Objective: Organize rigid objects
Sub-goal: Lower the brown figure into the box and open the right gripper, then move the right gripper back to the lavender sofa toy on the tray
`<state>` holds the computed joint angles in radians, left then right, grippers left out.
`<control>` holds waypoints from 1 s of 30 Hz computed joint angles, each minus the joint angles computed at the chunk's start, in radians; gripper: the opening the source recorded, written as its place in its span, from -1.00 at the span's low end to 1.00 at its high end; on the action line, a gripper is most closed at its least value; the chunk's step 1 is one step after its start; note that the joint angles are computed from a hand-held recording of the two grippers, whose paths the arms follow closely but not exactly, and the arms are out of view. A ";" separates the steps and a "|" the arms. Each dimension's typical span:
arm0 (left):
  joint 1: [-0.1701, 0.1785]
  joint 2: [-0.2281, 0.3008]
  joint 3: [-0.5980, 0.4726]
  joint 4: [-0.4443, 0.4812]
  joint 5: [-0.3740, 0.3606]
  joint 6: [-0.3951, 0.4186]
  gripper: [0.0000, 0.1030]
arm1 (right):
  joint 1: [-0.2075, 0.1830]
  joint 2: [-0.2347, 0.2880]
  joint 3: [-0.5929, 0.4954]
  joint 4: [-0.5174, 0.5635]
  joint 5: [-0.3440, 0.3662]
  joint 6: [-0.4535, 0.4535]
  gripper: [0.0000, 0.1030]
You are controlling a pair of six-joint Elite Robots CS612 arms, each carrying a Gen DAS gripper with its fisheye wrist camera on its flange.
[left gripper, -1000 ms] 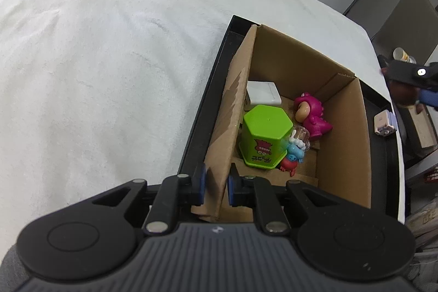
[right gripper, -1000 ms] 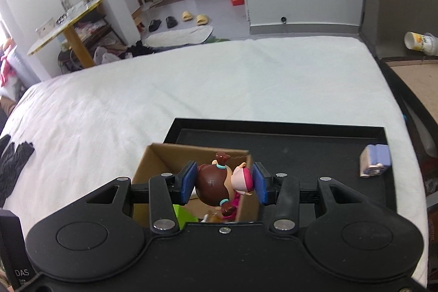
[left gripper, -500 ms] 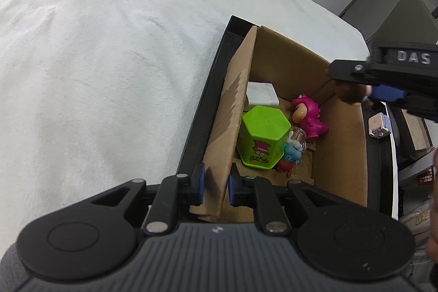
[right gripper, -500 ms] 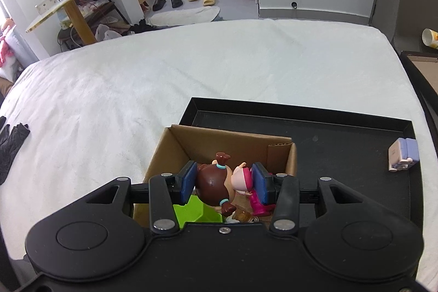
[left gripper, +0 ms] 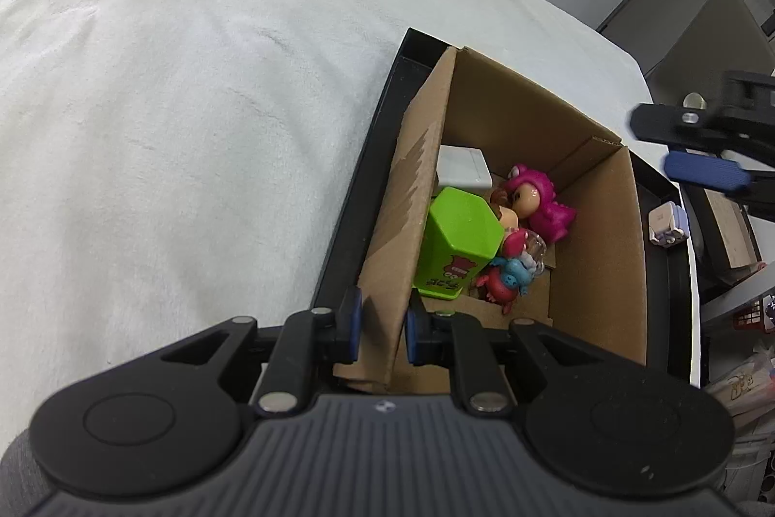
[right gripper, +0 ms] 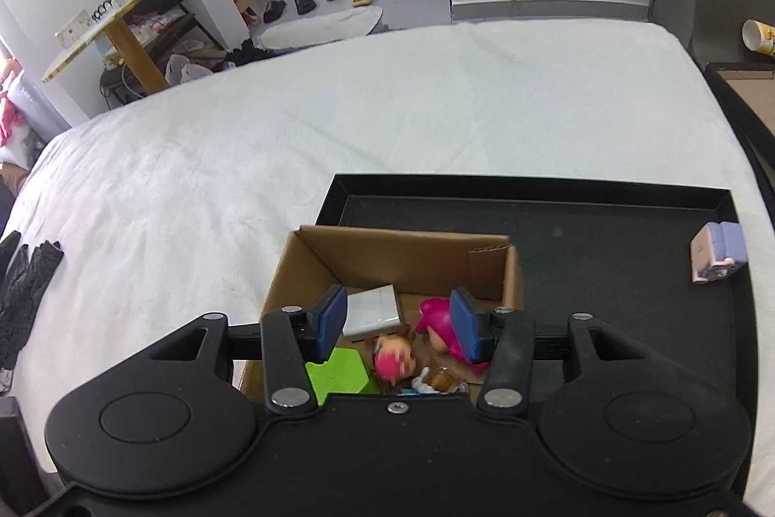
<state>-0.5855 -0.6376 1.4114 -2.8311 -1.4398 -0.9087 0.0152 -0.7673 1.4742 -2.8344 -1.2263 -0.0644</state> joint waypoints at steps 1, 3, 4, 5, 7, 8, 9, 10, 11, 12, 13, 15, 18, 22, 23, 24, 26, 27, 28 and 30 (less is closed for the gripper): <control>0.000 0.000 0.000 0.001 0.001 0.000 -0.69 | -0.004 -0.004 0.005 -0.004 0.001 -0.005 -0.01; -0.001 0.000 0.000 0.002 0.002 0.000 -0.69 | -0.010 -0.012 0.013 -0.013 0.000 -0.010 0.00; -0.001 0.000 -0.001 0.001 0.002 -0.001 -0.69 | -0.012 -0.013 0.012 -0.015 -0.001 -0.009 0.01; 0.000 0.001 -0.001 0.002 0.002 -0.004 -0.69 | -0.015 -0.015 0.013 -0.020 -0.001 -0.005 0.03; 0.000 0.001 -0.002 0.002 0.000 -0.010 -0.69 | -0.020 -0.016 0.012 -0.025 -0.003 0.007 0.08; 0.001 0.000 -0.001 0.001 -0.001 -0.012 -0.69 | -0.022 -0.017 0.011 -0.024 -0.007 0.007 0.09; 0.000 0.000 0.000 -0.002 -0.001 -0.012 -0.69 | -0.023 -0.017 0.010 -0.025 -0.012 0.008 0.09; 0.000 0.000 0.001 -0.002 0.000 -0.011 -0.69 | -0.023 -0.017 0.011 -0.028 -0.018 0.010 0.11; 0.000 0.000 0.002 -0.003 0.000 -0.011 -0.69 | -0.026 -0.018 0.013 -0.032 -0.020 0.012 0.13; 0.001 0.000 0.002 -0.003 0.000 -0.012 -0.69 | -0.029 -0.019 0.015 -0.035 -0.020 0.014 0.14; 0.001 -0.001 0.002 -0.003 -0.001 -0.012 -0.69 | -0.032 -0.020 0.016 -0.038 -0.020 0.018 0.16; 0.001 0.000 0.001 -0.001 0.000 -0.011 -0.69 | -0.038 -0.020 0.019 -0.046 -0.023 0.029 0.18; 0.002 -0.001 -0.001 0.003 0.000 -0.008 -0.69 | -0.049 -0.020 0.025 -0.059 -0.028 0.042 0.19; 0.000 -0.001 -0.005 0.014 0.004 -0.007 -0.69 | -0.064 -0.018 0.029 -0.068 -0.033 0.064 0.21; -0.001 0.000 -0.007 0.017 0.006 -0.006 -0.69 | -0.069 -0.019 0.032 -0.071 -0.033 0.066 0.21; -0.001 -0.001 -0.007 0.019 0.007 -0.005 -0.69 | -0.073 -0.018 0.033 -0.073 -0.032 0.069 0.21; -0.003 -0.001 -0.009 0.025 0.012 -0.008 -0.69 | -0.083 -0.017 0.038 -0.081 -0.027 0.074 0.22; -0.004 0.000 -0.011 0.030 0.015 -0.008 -0.69 | -0.088 -0.016 0.039 -0.086 -0.024 0.079 0.23; -0.005 0.000 -0.012 0.033 0.019 -0.009 -0.69 | -0.094 -0.017 0.042 -0.089 -0.020 0.082 0.23; -0.007 0.000 -0.015 0.042 0.027 -0.010 -0.69 | -0.104 -0.015 0.044 -0.096 -0.015 0.085 0.23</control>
<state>-0.5930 -0.6379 1.3963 -2.7891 -1.4124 -0.9188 -0.0887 -0.7827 1.5187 -2.9303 -1.2411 0.0205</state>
